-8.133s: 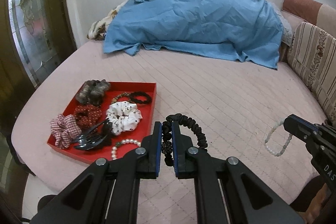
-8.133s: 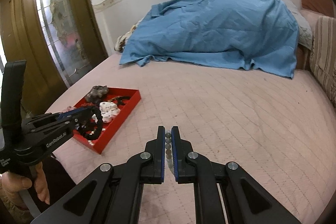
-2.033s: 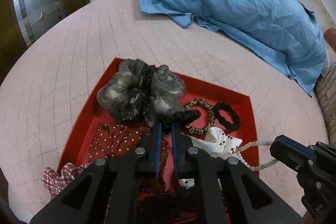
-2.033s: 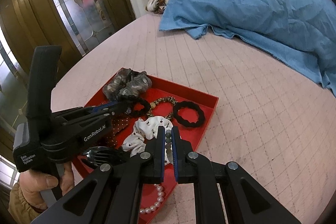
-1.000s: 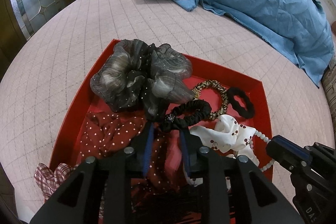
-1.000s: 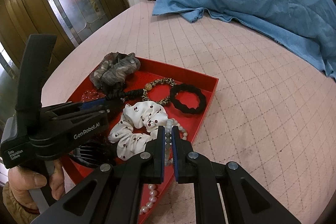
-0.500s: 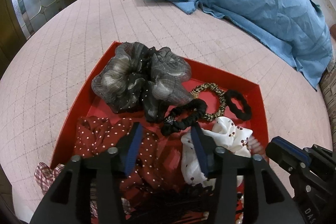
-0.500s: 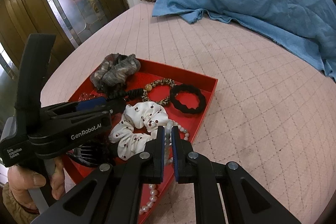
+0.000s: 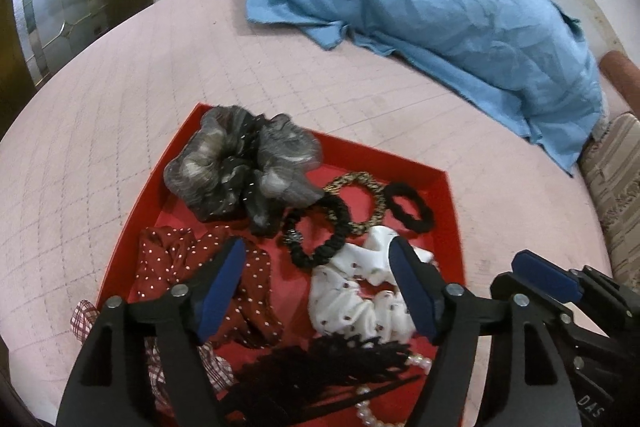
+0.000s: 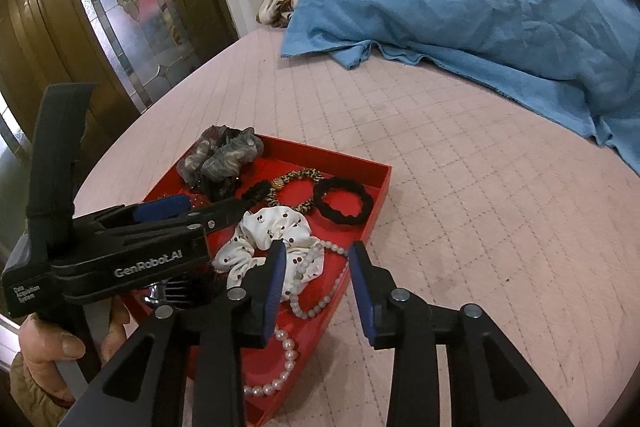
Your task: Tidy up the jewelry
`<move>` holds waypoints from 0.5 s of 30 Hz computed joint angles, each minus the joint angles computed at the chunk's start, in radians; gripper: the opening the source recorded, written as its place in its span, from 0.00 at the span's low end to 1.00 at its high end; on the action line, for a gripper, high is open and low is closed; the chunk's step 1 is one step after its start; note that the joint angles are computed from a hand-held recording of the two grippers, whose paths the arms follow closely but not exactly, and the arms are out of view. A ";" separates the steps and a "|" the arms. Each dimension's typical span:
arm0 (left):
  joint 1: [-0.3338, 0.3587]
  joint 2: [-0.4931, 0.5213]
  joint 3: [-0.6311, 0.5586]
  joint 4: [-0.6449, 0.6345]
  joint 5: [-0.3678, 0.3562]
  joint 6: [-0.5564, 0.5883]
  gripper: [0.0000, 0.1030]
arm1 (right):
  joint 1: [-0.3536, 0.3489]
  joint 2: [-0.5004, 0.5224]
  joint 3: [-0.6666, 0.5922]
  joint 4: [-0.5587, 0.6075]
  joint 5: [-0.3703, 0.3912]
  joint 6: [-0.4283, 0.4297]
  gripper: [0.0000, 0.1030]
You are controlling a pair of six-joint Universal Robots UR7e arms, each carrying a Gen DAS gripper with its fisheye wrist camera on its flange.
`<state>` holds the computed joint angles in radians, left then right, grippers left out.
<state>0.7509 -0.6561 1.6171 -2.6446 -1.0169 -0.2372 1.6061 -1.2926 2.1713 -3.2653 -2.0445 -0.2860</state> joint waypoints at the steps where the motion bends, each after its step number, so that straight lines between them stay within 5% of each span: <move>1: -0.004 -0.007 0.011 -0.019 -0.007 0.015 0.73 | 0.003 -0.004 0.005 -0.005 -0.003 0.002 0.39; 9: -0.049 -0.045 0.105 -0.205 0.039 0.082 0.76 | 0.025 -0.043 0.064 -0.078 -0.030 0.008 0.48; 15: -0.124 -0.043 0.207 -0.504 0.286 0.134 0.90 | 0.031 -0.070 0.122 -0.129 -0.040 0.014 0.50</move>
<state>0.6272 -0.6991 1.8243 -3.1488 -0.7307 -0.1034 1.6366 -1.3625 2.2932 -3.3942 -2.0841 -0.2722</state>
